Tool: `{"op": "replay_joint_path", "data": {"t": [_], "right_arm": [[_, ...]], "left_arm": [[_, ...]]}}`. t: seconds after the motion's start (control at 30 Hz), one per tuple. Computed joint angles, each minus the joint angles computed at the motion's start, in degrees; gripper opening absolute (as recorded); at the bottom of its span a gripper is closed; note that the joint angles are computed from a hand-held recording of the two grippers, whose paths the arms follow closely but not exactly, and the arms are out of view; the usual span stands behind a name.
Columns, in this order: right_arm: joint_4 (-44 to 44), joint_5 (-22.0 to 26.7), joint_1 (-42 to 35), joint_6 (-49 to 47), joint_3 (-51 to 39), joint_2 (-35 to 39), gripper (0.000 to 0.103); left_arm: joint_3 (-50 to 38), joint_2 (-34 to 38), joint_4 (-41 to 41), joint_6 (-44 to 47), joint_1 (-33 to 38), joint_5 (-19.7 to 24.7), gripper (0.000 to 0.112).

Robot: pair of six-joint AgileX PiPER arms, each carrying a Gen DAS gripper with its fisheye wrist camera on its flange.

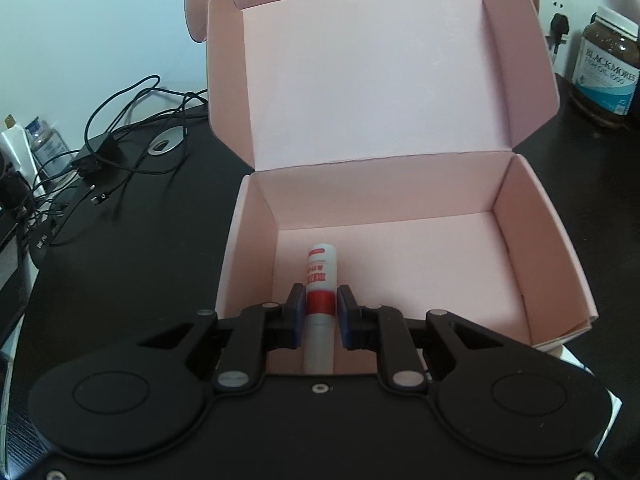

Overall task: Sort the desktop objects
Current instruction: 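Lower the stick into the pink box and open the left gripper, then withdraw the left tool and move the right tool toward the pile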

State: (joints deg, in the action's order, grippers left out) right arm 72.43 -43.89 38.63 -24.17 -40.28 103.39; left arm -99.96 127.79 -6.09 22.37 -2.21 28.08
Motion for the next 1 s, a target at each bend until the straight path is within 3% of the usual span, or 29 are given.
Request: {"op": "replay_joint_path", "data": {"t": [0.07, 0.2, 0.3, 0.47, 0.57, 0.63, 0.77, 1.0], "right_arm": [[1.0, 0.0, 0.3, -0.9, -0.3, 0.0, 0.102], [3.2, -0.3, 1.0, -3.2, -1.4, 0.1, 0.102], [5.0, -0.6, 1.8, -5.6, -2.6, 0.4, 0.102], [8.1, -1.1, 3.0, -10.3, -5.0, 0.8, 0.102], [9.9, -1.4, 3.5, -13.7, -6.7, 1.2, 0.102], [11.3, -1.2, 3.3, -17.2, -8.3, 1.5, 0.102], [12.3, -0.2, 1.6, -24.3, -12.7, 2.4, 0.102], [13.7, 6.7, -3.6, -37.1, -25.5, 7.4, 0.102]], "left_arm": [[0.9, -0.8, -3.3, 3.7, 0.5, -0.2, 0.028], [7.7, -5.1, -14.6, 17.8, 1.1, -5.5, 0.081], [13.7, -8.9, -24.9, 30.9, 1.3, -10.4, 0.082], [18.4, -12.6, -47.4, 54.4, 3.8, -10.8, 0.082], [17.0, -11.6, -58.8, 65.8, 7.3, -6.8, 0.088], [13.8, -9.5, -59.9, 65.4, 9.7, -4.0, 0.09], [5.2, -4.2, -53.2, 53.9, 13.5, 0.2, 0.09], [1.1, -0.2, -49.7, 48.7, 15.5, 0.9, 0.09]]}}
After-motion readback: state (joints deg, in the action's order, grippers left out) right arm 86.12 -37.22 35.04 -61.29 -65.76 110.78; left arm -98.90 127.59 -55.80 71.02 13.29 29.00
